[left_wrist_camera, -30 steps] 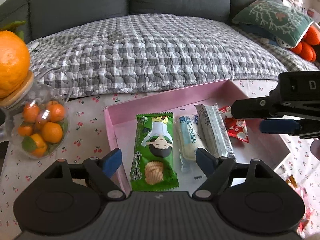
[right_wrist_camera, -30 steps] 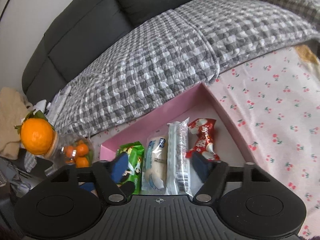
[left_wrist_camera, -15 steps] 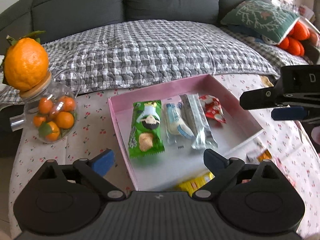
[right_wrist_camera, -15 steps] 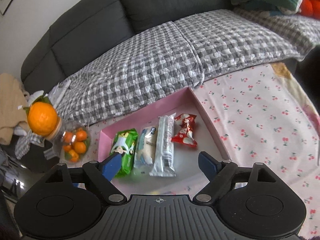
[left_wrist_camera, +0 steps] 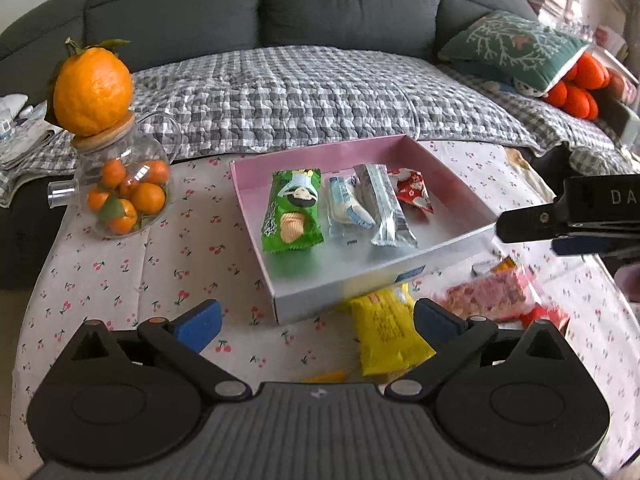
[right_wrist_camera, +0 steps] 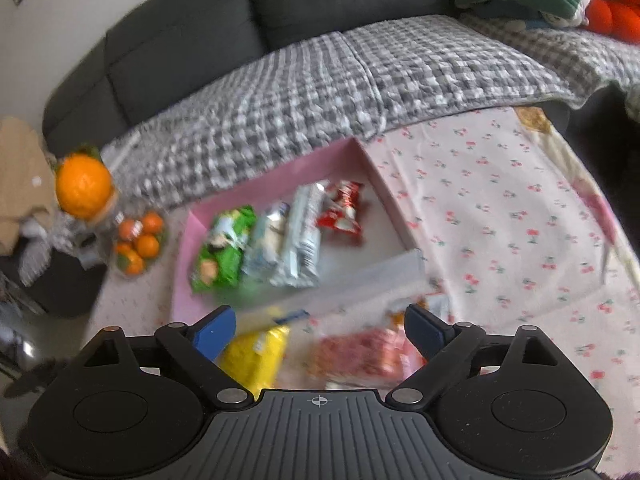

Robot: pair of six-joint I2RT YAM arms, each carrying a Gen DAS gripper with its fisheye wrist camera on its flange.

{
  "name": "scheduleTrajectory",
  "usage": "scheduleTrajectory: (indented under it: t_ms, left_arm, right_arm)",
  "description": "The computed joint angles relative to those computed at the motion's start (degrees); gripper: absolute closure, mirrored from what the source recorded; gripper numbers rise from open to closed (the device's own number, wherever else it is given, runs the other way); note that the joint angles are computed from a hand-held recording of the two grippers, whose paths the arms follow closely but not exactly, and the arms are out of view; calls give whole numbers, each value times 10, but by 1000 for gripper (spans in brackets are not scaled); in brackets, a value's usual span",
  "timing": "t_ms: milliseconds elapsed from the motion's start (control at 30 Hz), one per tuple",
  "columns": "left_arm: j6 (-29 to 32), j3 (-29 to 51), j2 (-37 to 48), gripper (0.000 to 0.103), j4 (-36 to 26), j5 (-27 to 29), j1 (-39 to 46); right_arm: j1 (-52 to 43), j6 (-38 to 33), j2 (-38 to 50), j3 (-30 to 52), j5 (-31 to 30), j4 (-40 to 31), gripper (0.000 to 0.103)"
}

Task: Organize snacks
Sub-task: 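Lift both open tools out of the box, then grasp the yellow biscuit packet with the left tool while the right tool grasps the pink nougat packet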

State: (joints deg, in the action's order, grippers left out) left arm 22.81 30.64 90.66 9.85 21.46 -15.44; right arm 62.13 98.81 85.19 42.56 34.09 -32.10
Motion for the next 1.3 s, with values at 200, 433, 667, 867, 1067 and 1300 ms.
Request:
scheduleTrajectory:
  t_ms: [200, 433, 667, 867, 1067, 1300]
  left_arm:
    - [52, -24, 6, 1, 20, 30, 27]
    - [116, -58, 18, 1, 50, 38, 26]
    - [130, -74, 39, 1, 87, 30, 4]
    - [73, -76, 43, 1, 100, 6, -23]
    - [-33, -66, 52, 2, 108, -11, -59]
    - [-101, -44, 78, 13, 110, -56, -109]
  right_arm:
    - [44, 21, 20, 0, 28, -59, 7]
    - [98, 28, 50, -6, 21, -86, 7]
    - [115, 4, 76, -11, 12, -75, 7]
    - [123, -100, 64, -46, 59, -19, 7]
    - [94, -265, -7, -134, 46, 102, 7]
    - [44, -363, 28, -141, 4, 169, 8]
